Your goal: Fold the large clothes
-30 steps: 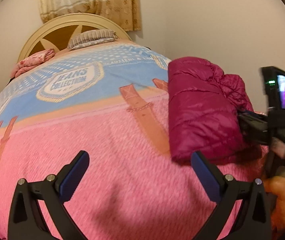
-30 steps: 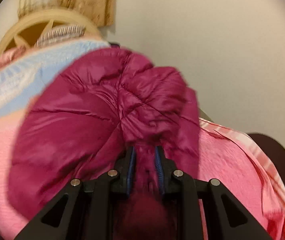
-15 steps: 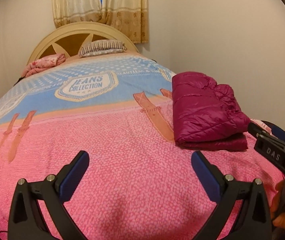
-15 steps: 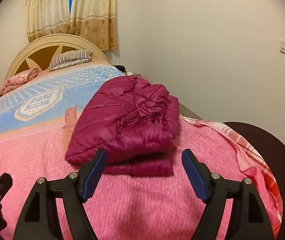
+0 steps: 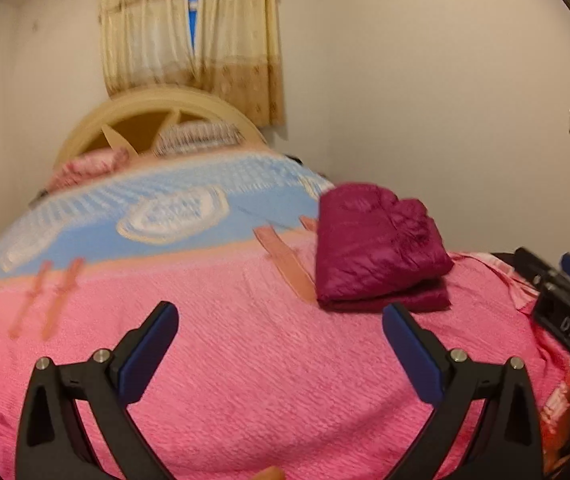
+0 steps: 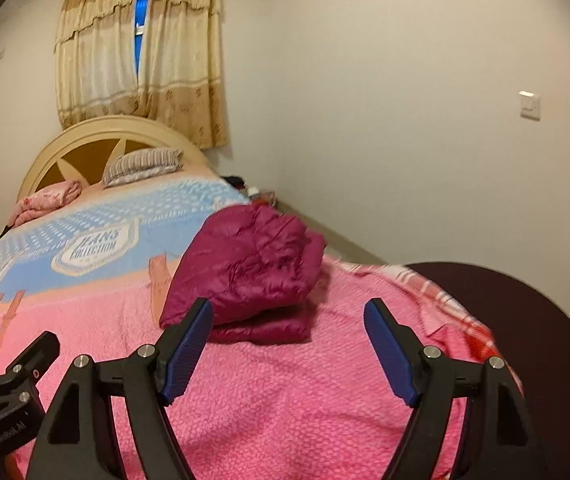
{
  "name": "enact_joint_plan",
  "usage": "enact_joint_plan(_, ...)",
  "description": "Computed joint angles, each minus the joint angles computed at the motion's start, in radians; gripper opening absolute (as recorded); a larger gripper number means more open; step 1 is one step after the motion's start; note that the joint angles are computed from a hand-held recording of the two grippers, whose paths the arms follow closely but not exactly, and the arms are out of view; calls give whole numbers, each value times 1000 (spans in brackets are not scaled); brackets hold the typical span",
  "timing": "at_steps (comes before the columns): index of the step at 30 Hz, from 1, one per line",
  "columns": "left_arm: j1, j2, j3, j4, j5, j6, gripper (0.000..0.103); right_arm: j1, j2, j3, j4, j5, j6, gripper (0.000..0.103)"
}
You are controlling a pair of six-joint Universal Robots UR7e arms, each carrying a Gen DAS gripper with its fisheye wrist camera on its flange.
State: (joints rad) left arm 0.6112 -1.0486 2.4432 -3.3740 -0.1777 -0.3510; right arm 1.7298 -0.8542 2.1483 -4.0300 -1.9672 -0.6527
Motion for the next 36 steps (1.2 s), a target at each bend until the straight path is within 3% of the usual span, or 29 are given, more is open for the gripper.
enact_joint_plan(3, -23, 25, 5, -104, 16, 93, 103, 11, -15, 17, -29, 15, -6, 78)
enact_joint_plan(9, -27, -1, 28, -202, -40, 84, 103, 29, -21, 34, -68, 17, -24, 79)
enact_joint_plan(12, -28, 0, 28, -239, -31, 90, 103, 28, -21, 38, -69, 29, -18, 80)
enact_joint_plan(17, -27, -12, 27, -193, -26, 71, 103, 31, -14, 40, -85, 29, -20, 80)
enact_joint_plan(36, -50, 26, 17, -210, -5, 145, 103, 21, -26, 37, -51, 33, 5, 81)
